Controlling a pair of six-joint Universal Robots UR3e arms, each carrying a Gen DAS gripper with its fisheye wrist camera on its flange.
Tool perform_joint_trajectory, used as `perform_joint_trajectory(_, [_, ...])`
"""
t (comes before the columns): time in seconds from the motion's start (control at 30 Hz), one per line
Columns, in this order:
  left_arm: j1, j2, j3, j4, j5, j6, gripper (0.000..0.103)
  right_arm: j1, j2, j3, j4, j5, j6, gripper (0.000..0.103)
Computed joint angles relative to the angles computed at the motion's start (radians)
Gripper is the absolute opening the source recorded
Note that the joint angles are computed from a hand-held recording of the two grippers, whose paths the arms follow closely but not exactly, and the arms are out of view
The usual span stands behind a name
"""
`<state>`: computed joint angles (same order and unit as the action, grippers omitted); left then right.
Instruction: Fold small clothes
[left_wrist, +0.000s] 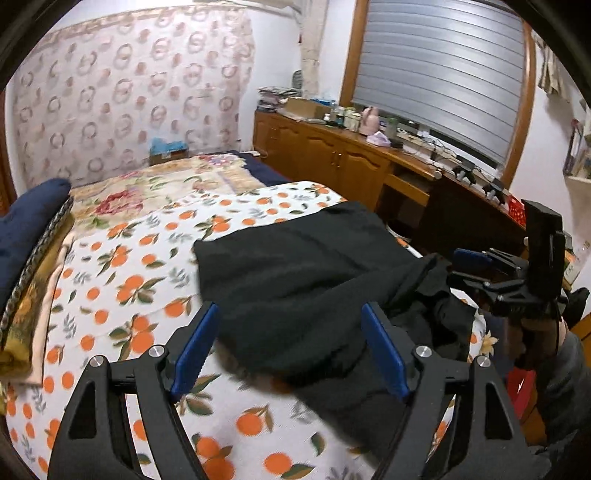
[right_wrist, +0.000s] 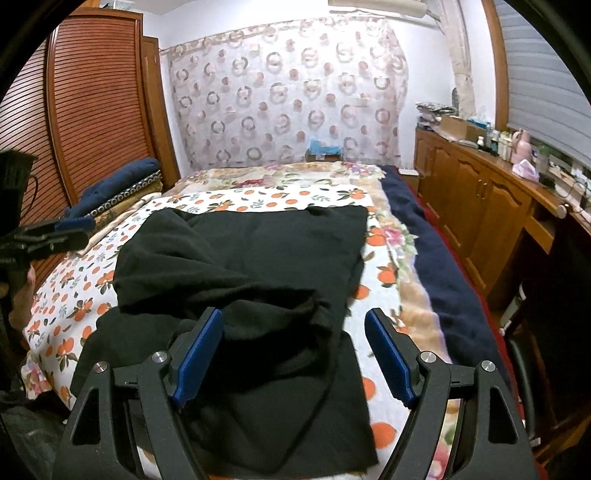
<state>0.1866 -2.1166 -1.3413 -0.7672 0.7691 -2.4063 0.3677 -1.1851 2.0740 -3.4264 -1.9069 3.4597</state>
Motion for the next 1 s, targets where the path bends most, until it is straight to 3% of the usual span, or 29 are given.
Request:
perform_joint_trajectory(0.23, [0.038,-0.022,-0.019,-0.005,0.001,0.005,0.079,-0.057,0.011,-0.027,0.036,0.090,0.000,0.079])
perform_joint_trajectory(0.3, [0.041,-0.031,-0.014,-0.013,0.002,0.000,0.079,-0.079,0.005,-0.015,0.046,0.131,0.001,0.065])
perform_joint_trajectory(0.4, [0.044,-0.036,-0.016,-0.019,0.002,-0.002,0.079,-0.105,-0.019,0.009,0.053,0.201,-0.005,0.036])
perform_joint_trajectory(0.43, [0.044,-0.038,-0.018,-0.016,0.003,-0.004,0.079,-0.109,-0.031,0.020,0.056,0.214,-0.012,0.022])
perform_joint_trajectory(0.47, [0.045,-0.040,-0.018,-0.015,0.002,-0.003,0.079,-0.112,-0.043,0.030,0.056,0.219,-0.018,0.017])
perform_joint_trajectory(0.63, [0.053,-0.036,-0.033,0.007,-0.005,-0.013,0.079,-0.096,-0.135,0.107,0.003,0.206,-0.025,0.011])
perform_joint_trajectory(0.73, [0.060,-0.027,-0.051,0.028,-0.009,-0.018,0.079,-0.034,-0.207,0.146,-0.025,0.088,-0.011,0.011])
perform_joint_trajectory(0.87, [0.068,-0.013,-0.081,0.068,-0.014,-0.028,0.079,-0.004,-0.330,0.190,0.055,0.056,-0.019,0.011])
perform_joint_trajectory(1.0, [0.073,-0.005,-0.110,0.116,-0.016,-0.044,0.079,0.008,-0.330,0.201,0.152,0.051,-0.025,0.011])
